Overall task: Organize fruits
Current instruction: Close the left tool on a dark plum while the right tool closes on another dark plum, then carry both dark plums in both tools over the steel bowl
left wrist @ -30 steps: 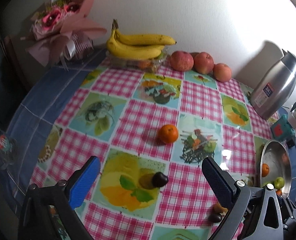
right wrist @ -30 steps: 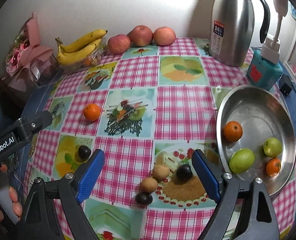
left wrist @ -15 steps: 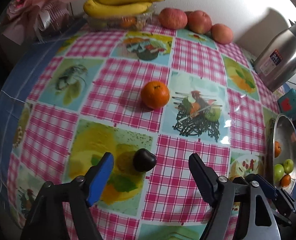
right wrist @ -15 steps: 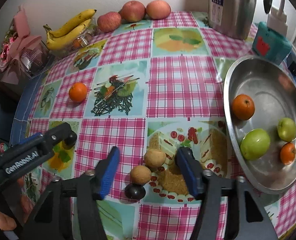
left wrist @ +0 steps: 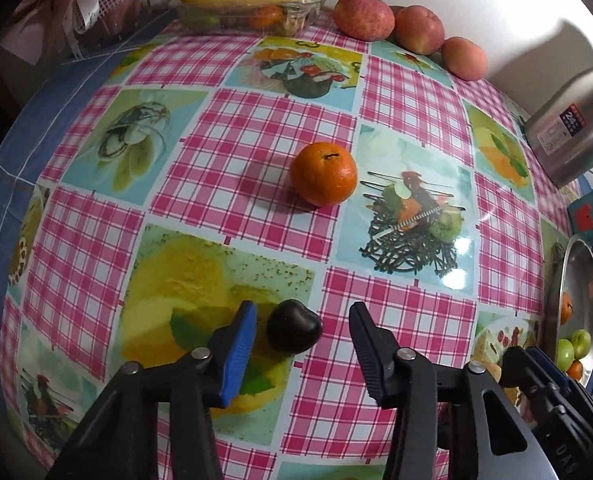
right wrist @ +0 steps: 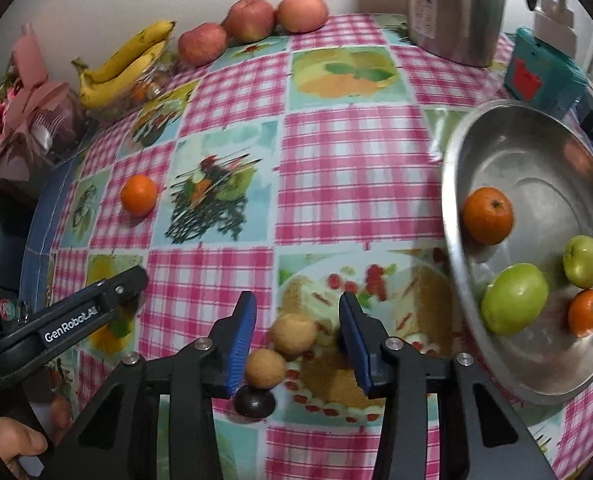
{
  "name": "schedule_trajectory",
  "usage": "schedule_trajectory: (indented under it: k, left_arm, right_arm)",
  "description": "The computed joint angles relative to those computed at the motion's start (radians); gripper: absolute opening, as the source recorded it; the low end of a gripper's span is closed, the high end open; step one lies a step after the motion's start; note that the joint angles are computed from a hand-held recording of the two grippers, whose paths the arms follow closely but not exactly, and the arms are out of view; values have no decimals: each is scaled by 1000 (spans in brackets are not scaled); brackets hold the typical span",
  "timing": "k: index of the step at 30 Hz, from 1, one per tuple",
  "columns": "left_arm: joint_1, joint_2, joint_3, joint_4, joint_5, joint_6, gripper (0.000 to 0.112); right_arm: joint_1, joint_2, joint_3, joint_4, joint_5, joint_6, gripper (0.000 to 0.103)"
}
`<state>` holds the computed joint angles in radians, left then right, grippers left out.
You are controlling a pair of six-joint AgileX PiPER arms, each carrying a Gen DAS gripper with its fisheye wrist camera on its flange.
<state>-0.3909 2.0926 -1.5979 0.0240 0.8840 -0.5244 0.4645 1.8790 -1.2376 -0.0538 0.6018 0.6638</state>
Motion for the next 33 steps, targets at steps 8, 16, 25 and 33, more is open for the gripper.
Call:
schedule_trajectory:
  k: [8, 16, 25, 33]
  left_arm:
    - [29, 8, 9, -55, -10, 22, 31]
    - [59, -11, 41, -121, -37, 61, 31]
    - [69, -45, 35, -141, -35, 74, 31]
    - [64, -51, 35, -140, -41, 72, 31]
  right_arm:
    - [-29, -27, 25, -21, 15, 24, 40]
    - [-41, -41, 33, -43, 40, 36, 40]
    - [-39, -11, 11, -28, 78, 18, 37]
    - [-46, 11, 6, 2, 95, -11, 37]
